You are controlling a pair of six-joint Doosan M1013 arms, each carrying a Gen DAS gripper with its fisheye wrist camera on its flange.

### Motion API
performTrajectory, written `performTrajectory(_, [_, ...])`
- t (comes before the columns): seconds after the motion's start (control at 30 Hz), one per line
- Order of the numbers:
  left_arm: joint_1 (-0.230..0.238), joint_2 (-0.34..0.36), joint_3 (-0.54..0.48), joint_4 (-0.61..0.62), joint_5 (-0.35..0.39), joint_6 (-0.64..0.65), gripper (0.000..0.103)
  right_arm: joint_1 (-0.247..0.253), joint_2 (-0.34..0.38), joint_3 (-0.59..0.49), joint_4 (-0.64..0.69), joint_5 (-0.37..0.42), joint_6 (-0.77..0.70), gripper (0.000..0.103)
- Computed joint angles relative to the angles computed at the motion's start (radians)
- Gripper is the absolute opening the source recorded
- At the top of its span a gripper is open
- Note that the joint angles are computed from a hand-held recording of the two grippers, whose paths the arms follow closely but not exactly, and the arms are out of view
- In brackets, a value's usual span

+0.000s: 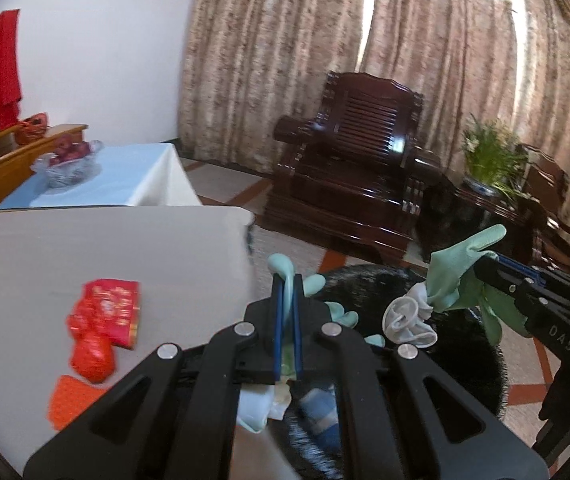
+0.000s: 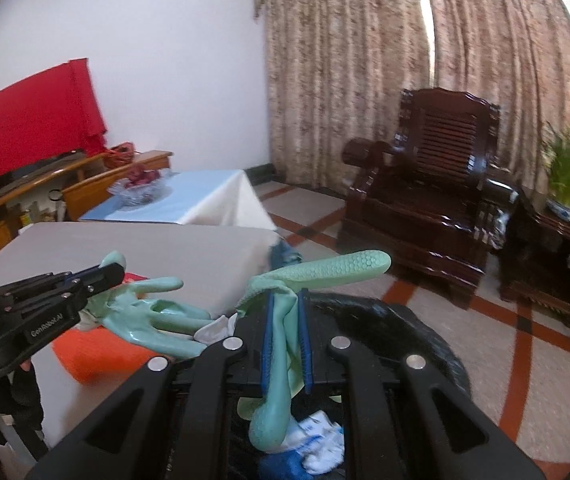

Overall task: Collect trash
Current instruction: 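Carry both green gloves over the bin and open both tools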

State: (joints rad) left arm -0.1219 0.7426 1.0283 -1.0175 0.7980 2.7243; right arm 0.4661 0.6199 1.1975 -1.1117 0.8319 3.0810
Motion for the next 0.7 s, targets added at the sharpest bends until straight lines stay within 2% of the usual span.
performTrajectory(0.37, [-0.055, 0.008, 0.040, -0.010, 0.000, 0.060, 0.003, -0.026, -0.028, 0.092, 0.046, 0.045, 0.075, 0.012])
performTrajectory(0.6, [-0.074, 0.030, 0.021, 0.026, 0.041, 0.038, 0.005, -0.041, -0.029, 0.121, 0.094, 0.048, 0.076, 0.014])
performTrajectory(0.7, [-0.078, 0.042, 0.006, 0.050, 0.071, 0.018, 0.009, -0.046, -0.029, 0.131, 0.122, 0.044, 0.070, 0.016])
